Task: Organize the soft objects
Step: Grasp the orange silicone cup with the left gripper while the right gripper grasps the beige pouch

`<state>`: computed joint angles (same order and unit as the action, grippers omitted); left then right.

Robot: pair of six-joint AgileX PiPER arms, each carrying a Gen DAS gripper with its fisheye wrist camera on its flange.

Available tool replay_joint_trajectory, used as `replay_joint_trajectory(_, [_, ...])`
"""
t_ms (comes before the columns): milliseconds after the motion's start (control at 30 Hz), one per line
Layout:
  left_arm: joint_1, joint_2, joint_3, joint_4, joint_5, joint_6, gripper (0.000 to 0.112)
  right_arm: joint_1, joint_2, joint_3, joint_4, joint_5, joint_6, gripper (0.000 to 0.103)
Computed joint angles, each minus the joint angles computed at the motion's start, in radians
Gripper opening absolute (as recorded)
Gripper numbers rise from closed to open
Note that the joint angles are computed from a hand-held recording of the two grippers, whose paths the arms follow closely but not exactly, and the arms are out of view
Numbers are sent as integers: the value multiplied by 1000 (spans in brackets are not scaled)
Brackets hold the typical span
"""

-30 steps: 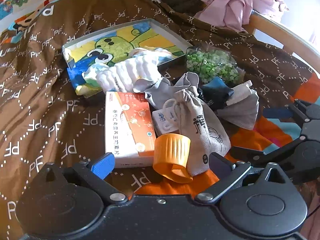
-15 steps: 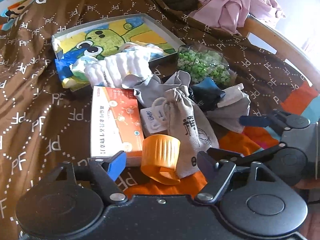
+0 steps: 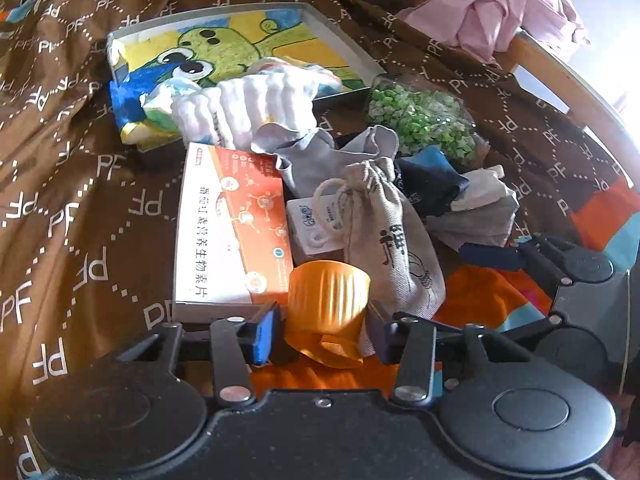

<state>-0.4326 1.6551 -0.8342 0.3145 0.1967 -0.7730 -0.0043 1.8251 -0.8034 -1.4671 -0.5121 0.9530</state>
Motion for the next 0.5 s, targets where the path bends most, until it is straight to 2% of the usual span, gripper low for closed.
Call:
replay_joint_trajectory(100, [18, 8, 0, -126, -13, 113, 41, 17, 25, -17, 11, 5, 1, 91])
replay_joint_trajectory(433, [16, 9, 8, -42, -25, 23, 35, 46, 76, -52, 33, 23, 16, 91])
replay_joint_trajectory(500, [15, 7, 11, -10, -31, -11, 34, 48, 73, -52, 35, 33, 19, 86])
